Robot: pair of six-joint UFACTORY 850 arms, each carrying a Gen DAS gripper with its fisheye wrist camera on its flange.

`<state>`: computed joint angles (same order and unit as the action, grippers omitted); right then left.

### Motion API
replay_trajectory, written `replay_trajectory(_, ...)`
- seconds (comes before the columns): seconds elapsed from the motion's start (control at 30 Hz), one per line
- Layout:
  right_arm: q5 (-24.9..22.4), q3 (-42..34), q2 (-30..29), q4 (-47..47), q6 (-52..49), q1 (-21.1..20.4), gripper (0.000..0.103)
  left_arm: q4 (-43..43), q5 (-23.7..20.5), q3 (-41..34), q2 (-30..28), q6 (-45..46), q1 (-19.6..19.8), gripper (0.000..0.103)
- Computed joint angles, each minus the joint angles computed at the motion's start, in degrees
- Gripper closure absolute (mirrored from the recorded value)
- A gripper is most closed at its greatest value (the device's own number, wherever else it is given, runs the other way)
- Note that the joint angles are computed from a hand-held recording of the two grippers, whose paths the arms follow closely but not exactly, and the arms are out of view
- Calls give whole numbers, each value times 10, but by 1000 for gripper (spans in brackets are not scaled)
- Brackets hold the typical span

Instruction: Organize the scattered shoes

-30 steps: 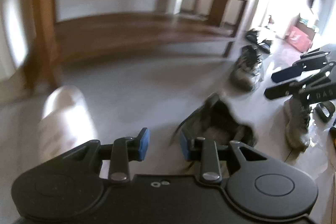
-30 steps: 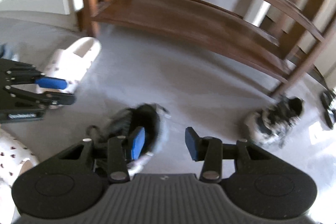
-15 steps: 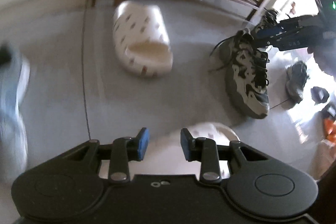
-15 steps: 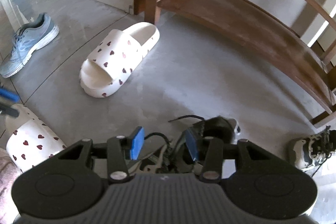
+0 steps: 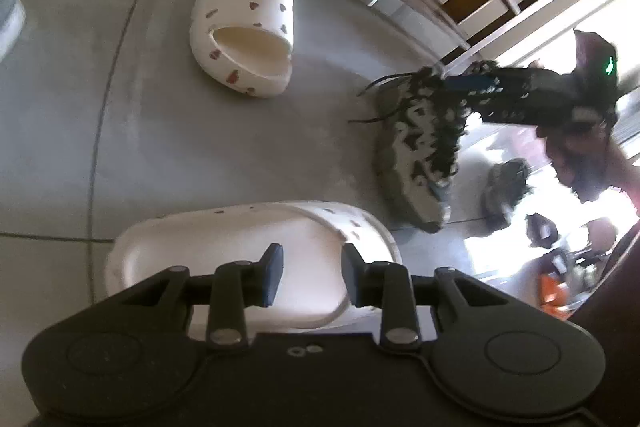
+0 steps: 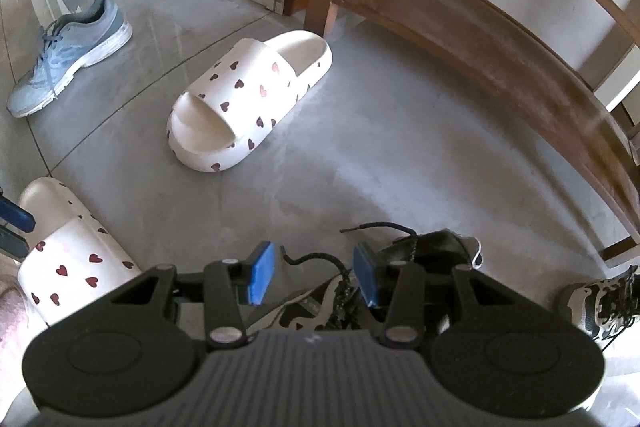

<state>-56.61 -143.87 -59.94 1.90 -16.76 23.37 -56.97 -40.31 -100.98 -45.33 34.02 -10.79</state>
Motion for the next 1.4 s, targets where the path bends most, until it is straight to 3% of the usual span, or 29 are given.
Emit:
replay_trajectory(0.07, -14, -25, -15, -2, 5, 0, 55, -6, 1, -2, 1, 8, -1, 73)
replay_trajectory(0.23, 2, -3, -4, -1, 1, 3, 55, 3, -40, -46, -33, -2, -4, 73)
replay_trajectory(0.77, 8, -4, -5, -4, 2, 3, 54, 15, -48, -117, -96, -11, -24, 75)
replay_trajectory(1.17, 12, -3, -5, 1, -1, 0, 54, 24, -49, -120, -90, 76, -26, 79)
replay_trajectory(1.4, 2, -24, -18, 6, -10, 2, 54, 106, -101, -195, -124, 62, -10, 78)
